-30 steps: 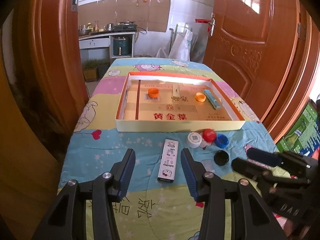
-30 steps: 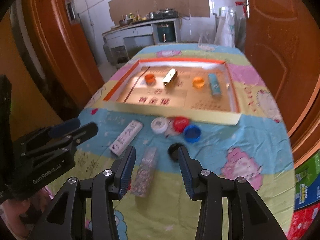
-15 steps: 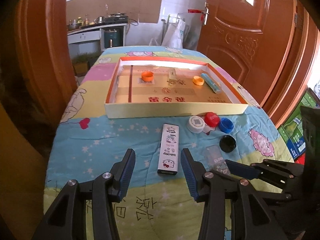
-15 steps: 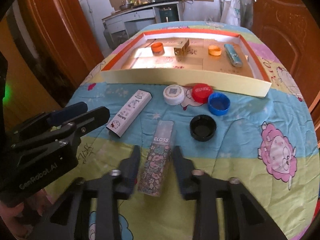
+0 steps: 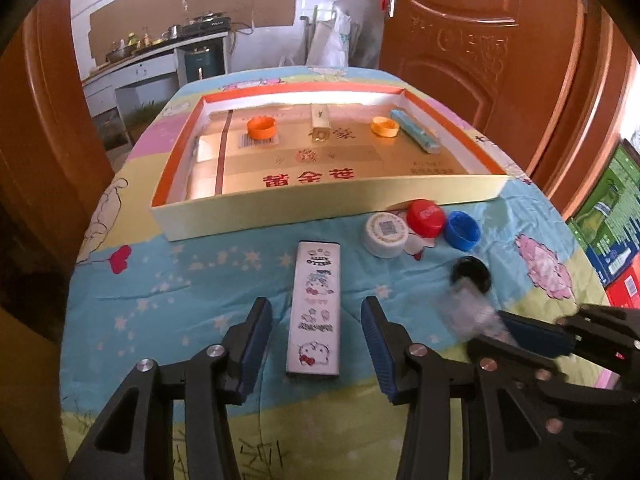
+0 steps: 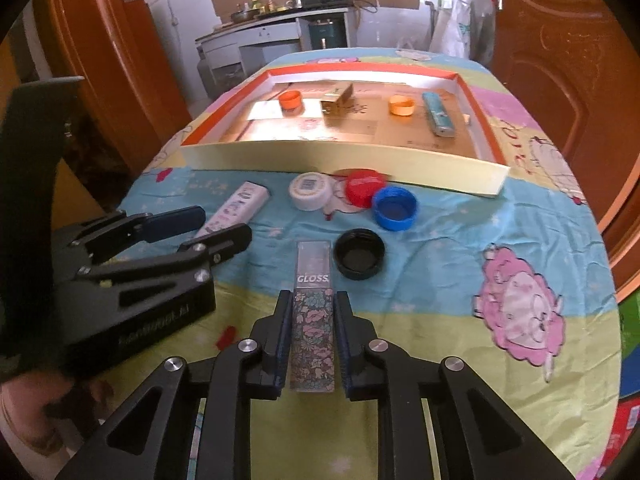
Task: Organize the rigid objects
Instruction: 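Grasp the clear GLOSS tube with the right gripper while the left grasps the white Hello Kitty box, then carry the GLOSS tube and Hello Kitty box over the box lid with both grippers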
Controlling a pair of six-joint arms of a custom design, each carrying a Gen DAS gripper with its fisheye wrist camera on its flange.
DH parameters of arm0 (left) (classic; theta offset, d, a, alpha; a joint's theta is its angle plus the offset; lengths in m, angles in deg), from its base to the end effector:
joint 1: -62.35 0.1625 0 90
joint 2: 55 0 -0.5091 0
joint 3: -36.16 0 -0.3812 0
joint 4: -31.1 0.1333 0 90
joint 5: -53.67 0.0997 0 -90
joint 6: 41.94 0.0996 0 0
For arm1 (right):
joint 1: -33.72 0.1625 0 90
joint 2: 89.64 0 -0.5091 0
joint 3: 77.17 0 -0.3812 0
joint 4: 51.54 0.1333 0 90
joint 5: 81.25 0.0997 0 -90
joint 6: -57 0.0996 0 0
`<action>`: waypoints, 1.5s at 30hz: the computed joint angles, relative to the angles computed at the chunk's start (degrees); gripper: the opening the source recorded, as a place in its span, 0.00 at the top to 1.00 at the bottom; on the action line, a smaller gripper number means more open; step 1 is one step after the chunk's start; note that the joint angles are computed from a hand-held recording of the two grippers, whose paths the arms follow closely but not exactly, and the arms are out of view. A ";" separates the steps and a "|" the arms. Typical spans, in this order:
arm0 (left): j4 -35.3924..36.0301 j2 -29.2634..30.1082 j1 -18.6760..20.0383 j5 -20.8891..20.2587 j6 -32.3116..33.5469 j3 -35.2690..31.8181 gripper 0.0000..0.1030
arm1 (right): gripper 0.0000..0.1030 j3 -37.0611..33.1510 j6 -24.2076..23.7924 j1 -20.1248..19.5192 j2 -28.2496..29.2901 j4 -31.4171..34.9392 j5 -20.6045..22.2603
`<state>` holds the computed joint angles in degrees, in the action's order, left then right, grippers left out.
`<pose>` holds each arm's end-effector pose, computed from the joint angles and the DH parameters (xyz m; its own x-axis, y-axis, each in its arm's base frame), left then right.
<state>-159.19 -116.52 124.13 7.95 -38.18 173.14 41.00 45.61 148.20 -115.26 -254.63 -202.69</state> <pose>-0.0383 -0.5003 0.2182 -0.7397 0.1325 -0.6598 0.4787 0.7927 -0.3775 0.3083 -0.4807 -0.0428 -0.7589 -0.3516 0.5481 -0.5487 0.7985 -0.2475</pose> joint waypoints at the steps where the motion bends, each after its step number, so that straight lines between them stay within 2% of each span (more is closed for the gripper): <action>1: -0.16 0.28 0.19 0.32 -0.12 -0.25 0.59 | 0.80 0.20 0.07 -0.13 -0.16 -0.09 -0.02; 3: -1.50 1.16 0.16 1.32 0.53 -0.65 0.66 | 0.80 0.67 0.19 -0.56 -0.51 -0.33 0.45; 6: -2.35 1.32 0.53 0.74 0.87 -0.79 0.74 | 0.80 0.98 0.01 -0.78 -0.65 -0.73 0.71; 10: -2.46 0.39 1.21 -1.05 -0.31 -0.67 0.75 | 0.80 1.09 -0.09 -0.88 -0.72 -0.88 1.04; 19: -2.04 -1.27 -0.33 0.34 -2.47 0.93 0.75 | 0.80 1.48 -0.59 -0.68 -1.18 -1.64 1.87; 32: -1.24 -5.18 -4.83 2.20 -4.35 1.70 0.75 | 0.80 1.11 -1.34 0.68 -2.94 -2.08 3.11; 45: -0.46 -5.82 -5.77 2.56 -3.70 -0.34 0.75 | 0.80 -0.95 -2.51 1.52 -4.43 -1.48 3.56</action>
